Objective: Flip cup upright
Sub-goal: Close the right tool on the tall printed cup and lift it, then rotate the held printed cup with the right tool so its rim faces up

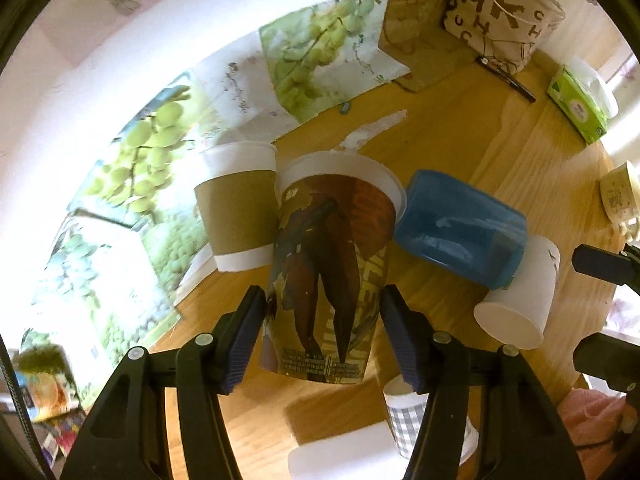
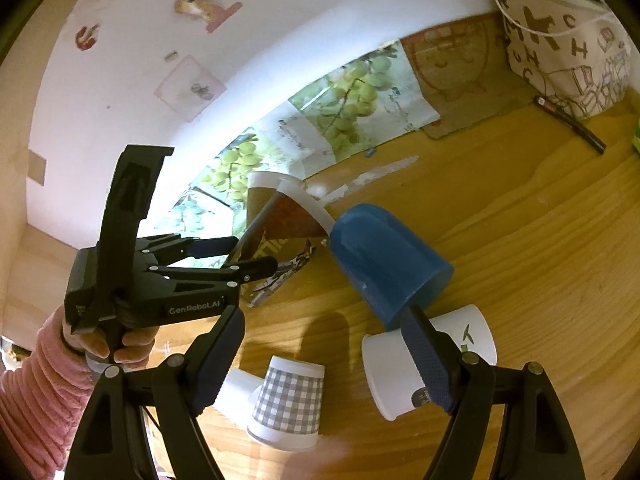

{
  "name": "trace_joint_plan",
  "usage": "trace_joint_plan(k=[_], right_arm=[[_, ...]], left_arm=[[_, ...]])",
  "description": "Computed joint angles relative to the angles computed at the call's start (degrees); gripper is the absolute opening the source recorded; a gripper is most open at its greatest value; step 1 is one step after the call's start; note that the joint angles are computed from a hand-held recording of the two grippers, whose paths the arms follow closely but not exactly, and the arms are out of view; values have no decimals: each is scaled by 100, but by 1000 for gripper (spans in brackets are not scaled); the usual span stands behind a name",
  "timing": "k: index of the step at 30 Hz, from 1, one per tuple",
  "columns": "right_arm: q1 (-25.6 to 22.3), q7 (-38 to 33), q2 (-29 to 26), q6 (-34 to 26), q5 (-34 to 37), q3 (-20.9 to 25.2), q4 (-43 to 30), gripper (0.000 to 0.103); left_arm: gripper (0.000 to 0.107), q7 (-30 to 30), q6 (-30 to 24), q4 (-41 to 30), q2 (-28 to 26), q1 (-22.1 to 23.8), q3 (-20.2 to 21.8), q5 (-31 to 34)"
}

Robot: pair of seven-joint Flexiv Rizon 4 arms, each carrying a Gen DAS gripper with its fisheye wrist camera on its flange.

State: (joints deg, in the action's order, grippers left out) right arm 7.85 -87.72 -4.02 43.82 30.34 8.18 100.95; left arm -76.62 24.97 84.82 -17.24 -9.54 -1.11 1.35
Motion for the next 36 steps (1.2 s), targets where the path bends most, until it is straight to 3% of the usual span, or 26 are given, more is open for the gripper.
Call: trace_joint_plan(k=[7, 21, 36], right_arm=[[15, -194, 209, -21, 9, -8, 80, 81], [167, -324, 924, -29, 115, -147, 463, 81], [490, -80, 2181, -70, -40, -329, 1430, 81]], left_arm=[[62, -461, 223, 416, 469, -11, 32, -115], [61, -1355, 1323, 1835, 1799, -3, -14, -377], [60, -2056, 2340, 3591, 3333, -181, -209, -451]])
